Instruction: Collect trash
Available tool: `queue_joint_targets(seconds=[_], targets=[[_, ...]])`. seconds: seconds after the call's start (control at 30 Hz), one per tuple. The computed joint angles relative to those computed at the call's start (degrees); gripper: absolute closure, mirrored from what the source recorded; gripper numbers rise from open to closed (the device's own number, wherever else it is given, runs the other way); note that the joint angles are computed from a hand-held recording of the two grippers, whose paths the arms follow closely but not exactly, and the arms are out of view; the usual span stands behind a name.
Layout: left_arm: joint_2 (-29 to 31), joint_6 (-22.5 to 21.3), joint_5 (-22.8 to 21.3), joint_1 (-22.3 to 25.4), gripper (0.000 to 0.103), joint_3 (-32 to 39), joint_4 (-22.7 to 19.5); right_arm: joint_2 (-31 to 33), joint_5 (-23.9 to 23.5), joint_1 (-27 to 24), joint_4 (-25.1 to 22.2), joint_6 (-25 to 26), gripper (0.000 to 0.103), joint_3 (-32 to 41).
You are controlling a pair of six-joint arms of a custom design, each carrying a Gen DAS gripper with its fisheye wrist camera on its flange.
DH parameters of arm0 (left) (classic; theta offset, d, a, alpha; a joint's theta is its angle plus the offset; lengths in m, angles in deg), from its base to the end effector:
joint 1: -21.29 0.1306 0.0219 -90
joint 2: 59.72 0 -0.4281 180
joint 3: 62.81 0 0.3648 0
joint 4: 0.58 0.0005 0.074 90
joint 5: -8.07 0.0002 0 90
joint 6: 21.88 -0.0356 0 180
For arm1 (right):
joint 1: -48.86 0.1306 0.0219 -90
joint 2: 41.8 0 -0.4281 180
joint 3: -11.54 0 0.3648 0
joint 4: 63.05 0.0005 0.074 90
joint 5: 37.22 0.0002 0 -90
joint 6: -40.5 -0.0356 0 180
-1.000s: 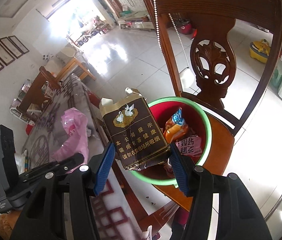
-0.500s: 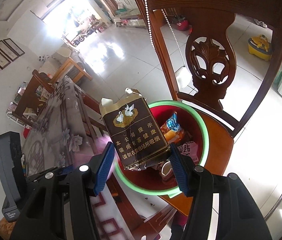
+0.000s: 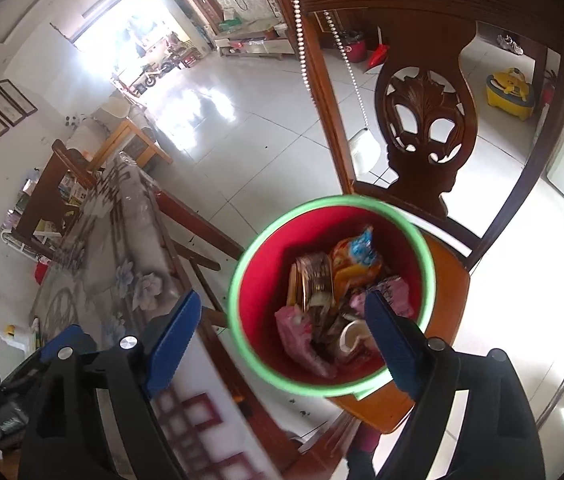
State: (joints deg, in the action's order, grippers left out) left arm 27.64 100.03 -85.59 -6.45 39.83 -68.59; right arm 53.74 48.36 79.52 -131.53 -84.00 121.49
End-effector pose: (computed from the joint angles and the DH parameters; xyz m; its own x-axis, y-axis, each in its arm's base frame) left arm 0.3728 -0.1940 0.5671 -0.8253 -0.1620 -0.5409 -0.0070 0.9609 -0.2770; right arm 0.4123 0.2470 0.5587 -0.8840 0.1324 -0.4482 -0.0565 0.9217 0.3838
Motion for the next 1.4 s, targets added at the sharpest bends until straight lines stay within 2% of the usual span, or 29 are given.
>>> queue_joint_targets(seconds=[0.07,0.17,0.27,0.33,0.37,0.47,0.53,0.63,0.77,0.9,1.03,1.2,1.27,1.4], targets=[[-2.2,-0.3,-0.6,1.0,0.006,-0.9,0.0,-0.3,1.0,1.8,0.1,-1.4,0.022,0.2],[-5.5,-0.8,-2.0,2.5,0.006,-2.2,0.6,-0.3,4.9,5.5,-0.3,-2.8,0.022,1.7],[-8.9,-2.6,-5.7,3.4,0.005,-3.4,2.2,-0.3,12.0,10.2,0.6,-3.2,0.021,3.8],[-11.1,-4.9,-7.0,4.5,0.005,-3.7,2.6,-0.1,18.1,13.8,1.7,-1.9,0.009,5.5],[-12.2,-6.3,-7.4,5.1,0.005,-3.8,2.9,-0.1,20.8,15.4,2.6,-1.1,0.007,6.2],[-16.1,-8.9,-12.4,5.6,0.005,-5.0,5.8,0.2,29.4,20.5,6.9,1.1,0.007,7.8],[-18.5,-9.7,-16.0,5.9,0.005,-5.9,8.3,0.9,32.6,22.5,7.5,1.7,0.007,9.3],[-21.2,-10.4,-17.9,7.2,0.005,-6.3,10.5,1.6,34.0,24.4,7.9,0.3,0.007,10.9],[-22.6,-11.0,-18.4,9.5,0.005,-5.2,9.9,2.3,34.5,26.1,7.9,-2.6,0.007,12.0],[-24.3,-12.2,-20.1,10.7,0.005,-5.5,10.0,3.8,36.1,28.0,5.4,-2.0,0.007,14.5],[-25.6,-12.4,-20.3,11.6,0.005,-6.2,10.2,4.2,39.5,30.2,5.9,-0.2,0.007,14.6],[-27.0,-11.4,-26.6,10.0,0.005,-7.4,10.3,4.8,40.2,31.5,5.7,-0.6,0.007,15.1],[-27.5,-9.3,-25.8,11.1,0.005,-7.5,9.7,5.0,40.3,31.7,5.6,-0.7,0.007,15.4],[-27.3,-5.5,-21.4,15.5,0.005,-6.5,6.0,5.6,40.4,32.2,5.5,-0.6,0.007,16.1]])
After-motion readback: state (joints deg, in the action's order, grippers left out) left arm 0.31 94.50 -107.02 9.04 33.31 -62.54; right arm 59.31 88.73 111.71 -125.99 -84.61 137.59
